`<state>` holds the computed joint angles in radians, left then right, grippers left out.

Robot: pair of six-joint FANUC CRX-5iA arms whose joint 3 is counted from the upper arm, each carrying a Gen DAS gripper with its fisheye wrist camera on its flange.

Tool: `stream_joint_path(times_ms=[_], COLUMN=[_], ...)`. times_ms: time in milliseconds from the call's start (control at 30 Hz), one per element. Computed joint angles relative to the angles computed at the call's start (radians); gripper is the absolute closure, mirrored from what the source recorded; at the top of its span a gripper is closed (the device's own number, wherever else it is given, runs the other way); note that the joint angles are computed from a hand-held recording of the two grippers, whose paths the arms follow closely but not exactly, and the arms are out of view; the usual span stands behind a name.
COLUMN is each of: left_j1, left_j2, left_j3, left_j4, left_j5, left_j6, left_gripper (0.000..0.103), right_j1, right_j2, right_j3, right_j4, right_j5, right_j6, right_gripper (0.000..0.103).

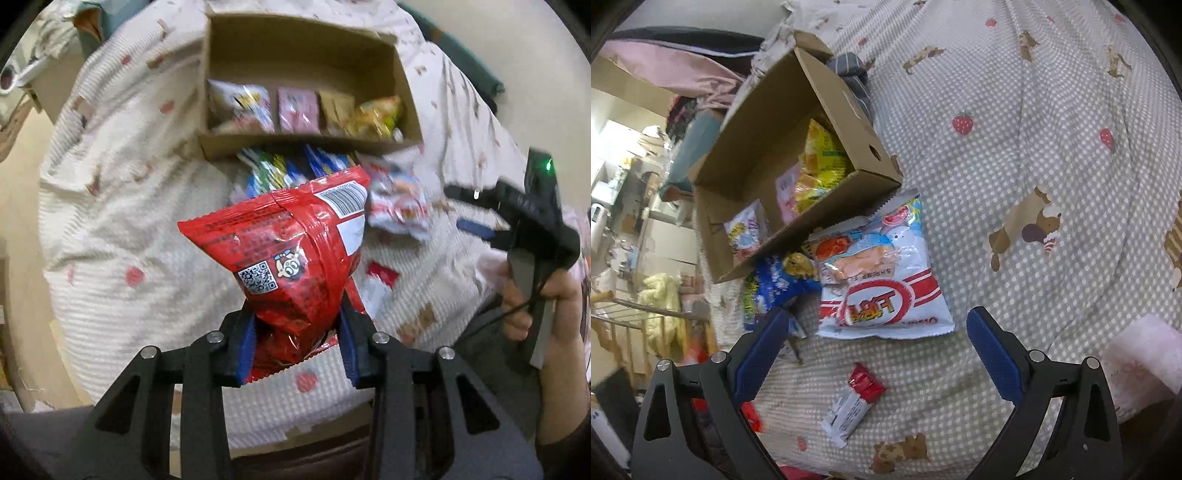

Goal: Organize snacks
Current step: 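Grasp the red chip bag with the left gripper while the right gripper grasps the white shrimp chip bag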

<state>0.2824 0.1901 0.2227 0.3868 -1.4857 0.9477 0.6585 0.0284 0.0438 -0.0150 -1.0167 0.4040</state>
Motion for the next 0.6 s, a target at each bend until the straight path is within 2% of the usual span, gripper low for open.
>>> stream_joint_path(times_ms=[133,300,500,600], left_j1=[0.005,0.001,-0.002,-0.011], left_j2=[0.066,0.08,0.106,0.093], left_j3=[0.07,0.07,0.065,0.057], left_j4=[0.023,0.018,0.015,0.0], left_j5=[-0.009,0.045,0.047,0.08], left_j6=[0.049,0.062,0.088,0.082], left_gripper=[0.069,0.069,0.069,0.069], right_j1=[-0.024,-0.046,-0.046,-0.047], right_j2=[0.084,0.174,0.246,0.274], right_j3=[0.095,0.184,0.236,0.261], right_j4=[-0.035,-0.078,-0.068,-0.076], right_j5=[-0.074,-0.128,-0.187,-0.199], right_j6=[0.102,0.2,0.206,0.21], right_gripper=[0.004,0.004,0.004,0.004])
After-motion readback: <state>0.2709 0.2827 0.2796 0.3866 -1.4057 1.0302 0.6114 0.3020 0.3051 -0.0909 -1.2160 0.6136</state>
